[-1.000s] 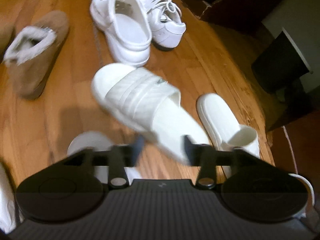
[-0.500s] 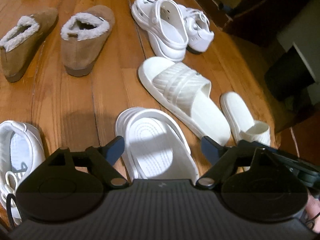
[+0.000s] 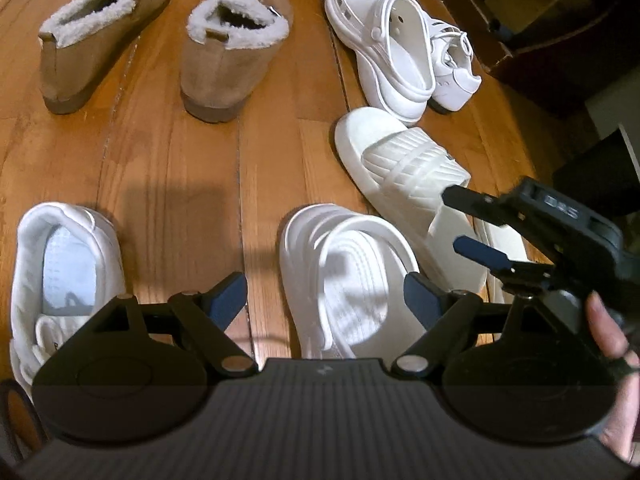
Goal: Organize scattered shoes
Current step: 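Grasp the white NEON slide by its strap with the right tool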
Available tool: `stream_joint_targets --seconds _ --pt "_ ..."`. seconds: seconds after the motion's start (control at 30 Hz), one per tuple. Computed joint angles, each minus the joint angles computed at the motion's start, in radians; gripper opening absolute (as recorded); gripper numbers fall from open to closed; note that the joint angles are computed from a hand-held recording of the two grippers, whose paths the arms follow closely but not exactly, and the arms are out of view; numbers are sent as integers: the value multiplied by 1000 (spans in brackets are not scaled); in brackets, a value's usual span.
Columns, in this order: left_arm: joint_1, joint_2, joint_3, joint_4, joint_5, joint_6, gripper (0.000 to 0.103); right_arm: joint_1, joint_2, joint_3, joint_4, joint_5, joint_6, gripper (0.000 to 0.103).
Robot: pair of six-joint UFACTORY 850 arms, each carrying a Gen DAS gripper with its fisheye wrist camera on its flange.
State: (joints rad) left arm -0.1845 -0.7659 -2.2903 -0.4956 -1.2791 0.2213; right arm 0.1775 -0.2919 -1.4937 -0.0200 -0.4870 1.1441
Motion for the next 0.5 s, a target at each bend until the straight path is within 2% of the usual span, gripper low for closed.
stream_joint_targets --seconds 0.03,0.13,0.23,0.33,0.47,0.5 --pt "3 -2 -1 -7 0 -8 91 1 -14 -14 -34 5 39 69" --pt "12 -4 10 -28 18 -45 92 1 -58 -62 -102 -16 103 79" --pt "8 -28 -11 -9 1 -64 92 -1 -91 -94 -119 -20 111 78" --pt "3 -35 -16 12 -5 -64 92 1 -102 -102 -125 -11 88 64" --pt "-4 -37 -19 41 2 -62 93 2 -99 -91 -87 6 39 24" --pt "-5 -39 -20 44 -1 -63 93 1 -93 -81 -77 18 27 19"
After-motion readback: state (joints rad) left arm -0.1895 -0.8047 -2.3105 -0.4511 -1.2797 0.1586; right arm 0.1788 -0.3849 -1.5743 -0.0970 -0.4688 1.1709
